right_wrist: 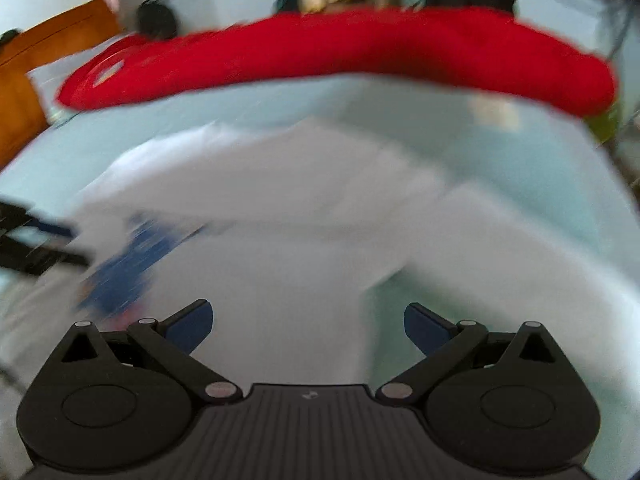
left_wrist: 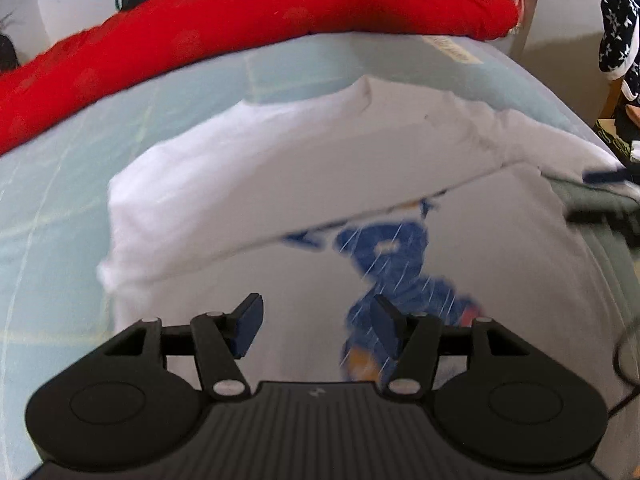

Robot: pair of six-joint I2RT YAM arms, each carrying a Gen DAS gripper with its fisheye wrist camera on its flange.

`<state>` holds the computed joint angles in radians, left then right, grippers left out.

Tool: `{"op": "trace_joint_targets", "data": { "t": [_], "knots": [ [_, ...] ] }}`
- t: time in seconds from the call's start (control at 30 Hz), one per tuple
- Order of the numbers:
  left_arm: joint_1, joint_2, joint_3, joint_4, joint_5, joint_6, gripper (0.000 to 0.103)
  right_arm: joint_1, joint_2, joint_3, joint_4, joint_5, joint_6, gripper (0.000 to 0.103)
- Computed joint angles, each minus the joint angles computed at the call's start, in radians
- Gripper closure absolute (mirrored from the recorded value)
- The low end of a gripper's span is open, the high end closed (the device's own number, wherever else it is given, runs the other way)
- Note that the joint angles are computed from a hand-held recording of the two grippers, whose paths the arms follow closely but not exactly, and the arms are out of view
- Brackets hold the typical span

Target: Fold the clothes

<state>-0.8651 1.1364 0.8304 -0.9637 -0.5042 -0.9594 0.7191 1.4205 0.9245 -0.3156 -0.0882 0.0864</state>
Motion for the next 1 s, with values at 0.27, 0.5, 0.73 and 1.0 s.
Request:
{"op": "trace_joint_targets", "data": {
  "t": [0.27, 0.5, 0.73, 1.0],
  "knots": [
    [-0.003, 0.203, 0.092, 0.126, 0.031, 0.015, 0.043, -0.213, 0.181, 0.048, 0.105, -0.128, 0.014, 0.000],
    [0.028, 0.294, 0.188, 0.147, 0.056, 0.083, 0.043, -0.386, 0.016, -0.108, 0.047, -0.170, -0.081, 0.000],
    [0.048, 0.410, 0.322, 0.227, 0.071, 0.179, 0.040, -0.504, 0.017, -0.064, 0.058, -0.231, -0.074, 0.000],
    [0.018, 0.501, 0.370, 0.233, 0.121, 0.175, 0.040, -0.604, 0.071, -0.096, 0.103, -0.288, 0.008, 0.000]
  ]
}}
